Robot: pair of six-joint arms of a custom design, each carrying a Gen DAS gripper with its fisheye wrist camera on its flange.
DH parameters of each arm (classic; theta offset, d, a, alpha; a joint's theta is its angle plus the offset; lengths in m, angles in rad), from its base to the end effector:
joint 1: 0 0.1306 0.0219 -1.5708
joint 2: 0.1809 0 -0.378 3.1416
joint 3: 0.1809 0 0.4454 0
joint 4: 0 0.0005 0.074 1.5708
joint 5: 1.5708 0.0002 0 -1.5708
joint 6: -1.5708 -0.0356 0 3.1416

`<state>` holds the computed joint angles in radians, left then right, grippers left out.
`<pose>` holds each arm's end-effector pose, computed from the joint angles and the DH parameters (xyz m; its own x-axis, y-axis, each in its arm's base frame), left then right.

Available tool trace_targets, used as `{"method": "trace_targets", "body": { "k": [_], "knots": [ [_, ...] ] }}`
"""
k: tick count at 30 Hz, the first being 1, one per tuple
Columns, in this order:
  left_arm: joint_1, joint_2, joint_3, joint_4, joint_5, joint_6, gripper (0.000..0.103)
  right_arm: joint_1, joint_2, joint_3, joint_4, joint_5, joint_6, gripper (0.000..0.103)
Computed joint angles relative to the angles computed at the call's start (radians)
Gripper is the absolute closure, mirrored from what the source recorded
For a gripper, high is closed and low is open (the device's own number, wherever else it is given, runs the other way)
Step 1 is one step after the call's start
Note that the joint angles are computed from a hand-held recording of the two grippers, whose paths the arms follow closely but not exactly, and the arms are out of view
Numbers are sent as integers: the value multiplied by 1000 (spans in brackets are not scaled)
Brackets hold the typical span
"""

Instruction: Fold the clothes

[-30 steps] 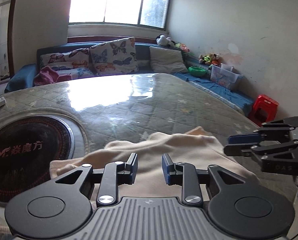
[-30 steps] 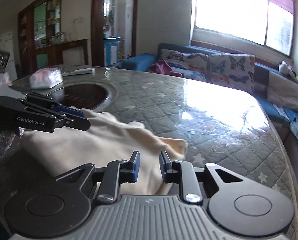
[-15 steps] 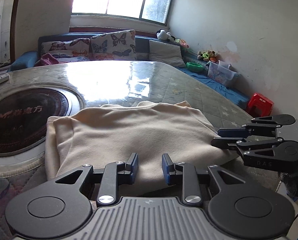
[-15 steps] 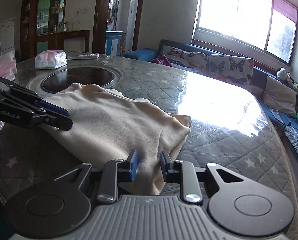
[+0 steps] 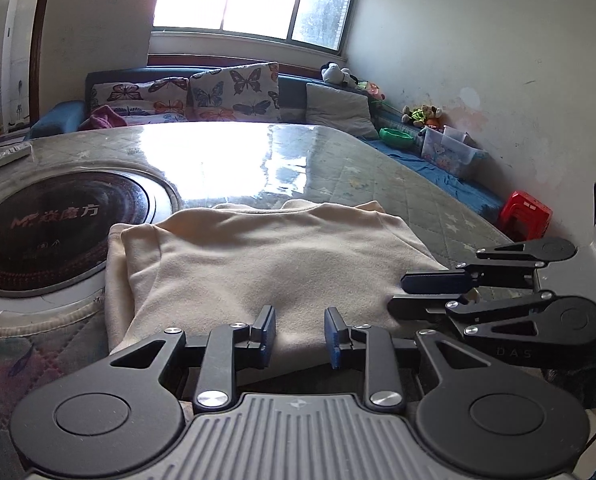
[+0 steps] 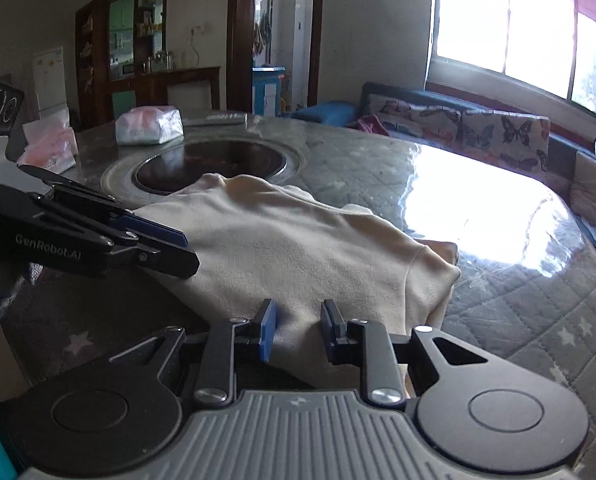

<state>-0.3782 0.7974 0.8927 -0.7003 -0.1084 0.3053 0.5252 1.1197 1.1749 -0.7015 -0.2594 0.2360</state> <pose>0.3210 -0.1239 0.4242 -0.5896 -0.0873 -0.8030 0.1124 0.9756 -0.1885 0.3869 0.2342 0.4540 -0.3519 -0.4651 -0.8123 -0.7653 0.6427 -0.0365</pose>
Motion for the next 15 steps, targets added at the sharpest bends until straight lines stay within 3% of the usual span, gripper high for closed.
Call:
{"method": "trace_targets", "body": {
  "k": [4,10,15],
  "knots": [
    [6,-23,-4,-2,-8,3,74,0,-3,15,-18,-2,16,80],
    [30,-63,-20,-21,-41,35,73,9,15,40,-17,-74,8,77],
    [67,-86,-44,-44,-34,48,73,24,34,39,-41,-69,33,76]
  ]
}}
